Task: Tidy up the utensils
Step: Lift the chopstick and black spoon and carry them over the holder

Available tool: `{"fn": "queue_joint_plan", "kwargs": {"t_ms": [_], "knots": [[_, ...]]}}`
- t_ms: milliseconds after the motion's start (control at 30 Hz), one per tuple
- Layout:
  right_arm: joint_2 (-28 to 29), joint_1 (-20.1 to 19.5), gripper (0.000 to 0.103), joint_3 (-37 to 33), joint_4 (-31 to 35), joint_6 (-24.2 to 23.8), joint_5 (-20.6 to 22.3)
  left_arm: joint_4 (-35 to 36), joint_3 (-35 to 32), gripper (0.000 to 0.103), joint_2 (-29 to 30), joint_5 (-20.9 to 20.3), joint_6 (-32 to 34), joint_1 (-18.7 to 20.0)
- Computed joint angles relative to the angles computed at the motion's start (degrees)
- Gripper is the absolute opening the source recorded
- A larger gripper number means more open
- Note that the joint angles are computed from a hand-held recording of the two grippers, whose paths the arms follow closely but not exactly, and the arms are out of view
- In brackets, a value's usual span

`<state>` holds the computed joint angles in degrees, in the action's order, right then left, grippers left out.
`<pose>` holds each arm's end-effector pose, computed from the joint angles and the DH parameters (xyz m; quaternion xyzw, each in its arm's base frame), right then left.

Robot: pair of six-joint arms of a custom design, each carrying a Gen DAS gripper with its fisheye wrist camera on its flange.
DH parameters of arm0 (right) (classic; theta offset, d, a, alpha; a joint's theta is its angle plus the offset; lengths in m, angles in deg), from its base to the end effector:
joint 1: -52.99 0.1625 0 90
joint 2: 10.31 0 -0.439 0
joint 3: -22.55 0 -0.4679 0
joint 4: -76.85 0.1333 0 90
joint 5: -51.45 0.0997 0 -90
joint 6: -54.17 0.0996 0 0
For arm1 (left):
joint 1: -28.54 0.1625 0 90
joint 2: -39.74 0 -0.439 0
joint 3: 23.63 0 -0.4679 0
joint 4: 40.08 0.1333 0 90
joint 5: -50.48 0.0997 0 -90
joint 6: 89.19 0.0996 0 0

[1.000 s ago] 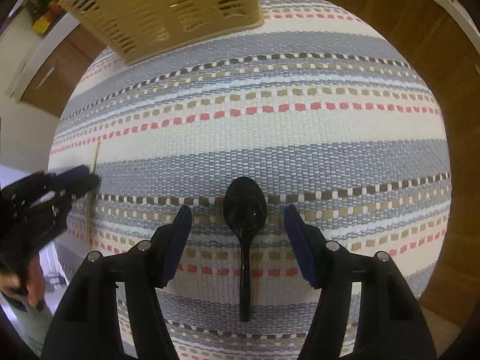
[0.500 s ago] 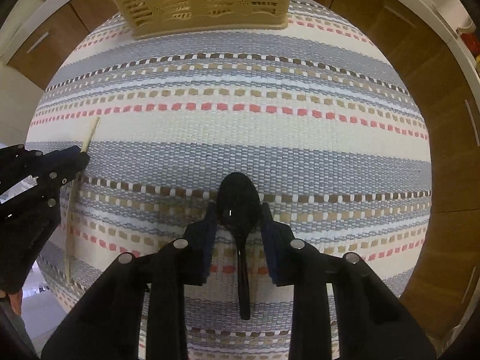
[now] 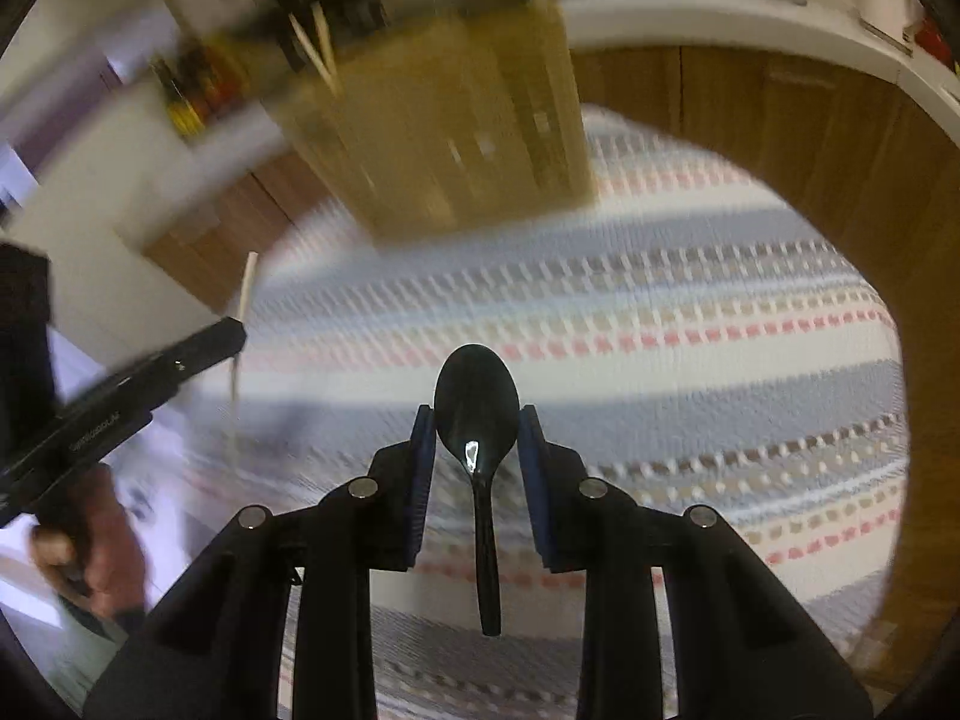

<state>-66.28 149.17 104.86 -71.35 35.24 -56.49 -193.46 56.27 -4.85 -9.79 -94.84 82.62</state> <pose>0.1881 -0.7840 0.2909 0.1647 -0.9364 0.2528 0.1791 -0.3349 -0.7738 0.1708 0.1848 0.9214 -0.3075 0.1495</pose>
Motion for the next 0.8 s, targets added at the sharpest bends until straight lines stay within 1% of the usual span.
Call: {"fn": "queue_joint_plan", "kwargs": {"t_ms": [67, 100, 133, 233, 267, 367, 400, 467, 500, 533, 633, 700, 733, 800], "knots": [[-0.92, 0.02, 0.025, 1.79, -4.38, -1.01, 2.60, -6.28, 1.07, 0.004, -0.05, -0.46, 0.84, -0.81], [-1.18, 0.01, 0.025, 2.12, -6.24, -2.45, 3.40, -8.88, 1.49, 0.004, -0.03, -0.03, 1.95, -1.07], [-1.78, 0.04, 0.025, 2.60, -7.81, -4.05, 4.27, -13.38, 1.71, 0.004, 0.10, 0.28, 4.49, -1.57], [-2.07, 1.45, 0.025, 3.41, -14.58, -8.73, 5.68, -21.38, 0.66, 0.004, 0.69, -0.23, 8.69, -2.24], [-1.90, 1.72, 0.025, 3.13, -16.23, -9.96, 6.02, -23.90, 1.52, 0.004, -0.06, -0.25, 9.58, -2.56], [-1.49, 3.21, 0.025, 2.12, -22.52, -14.76, 7.88, -30.00, -0.43, 0.004, 0.68, -1.39, 12.01, -3.30], [-0.60, 3.77, 0.025, 0.83, -24.71, -16.50, 9.00, -31.76, -1.54, 0.004, 1.36, -1.64, 12.92, -3.46], [0.52, 4.61, 0.025, -1.24, -26.47, -18.01, 10.03, -35.40, -3.61, 0.004, 2.70, -2.17, 15.13, -4.05], [1.88, 4.93, 0.025, -3.29, -28.27, -19.29, 11.21, -37.02, -4.96, 0.004, 3.59, -2.14, 16.40, -4.20], [2.11, 5.34, 0.025, -3.73, -29.77, -19.80, 11.67, -38.86, -6.61, 0.004, 4.70, -2.24, 18.24, -4.43], [5.28, 5.42, 0.025, -8.98, -33.21, -21.41, 14.60, -41.97, -12.50, 0.004, 8.59, -2.53, 23.52, -4.62], [7.28, 5.55, 0.025, -12.60, -33.79, -22.69, 14.63, -40.28, -16.66, 0.004, 10.54, -2.69, 25.94, -4.40], [8.22, 5.60, 0.025, -14.18, -33.43, -23.43, 14.38, -38.35, -19.20, 0.004, 11.80, -2.77, 26.67, -4.13], [10.91, 5.46, 0.025, -18.97, -31.48, -24.59, 13.64, -37.31, -23.31, 0.004, 14.33, -2.60, 27.06, -3.38]]}}
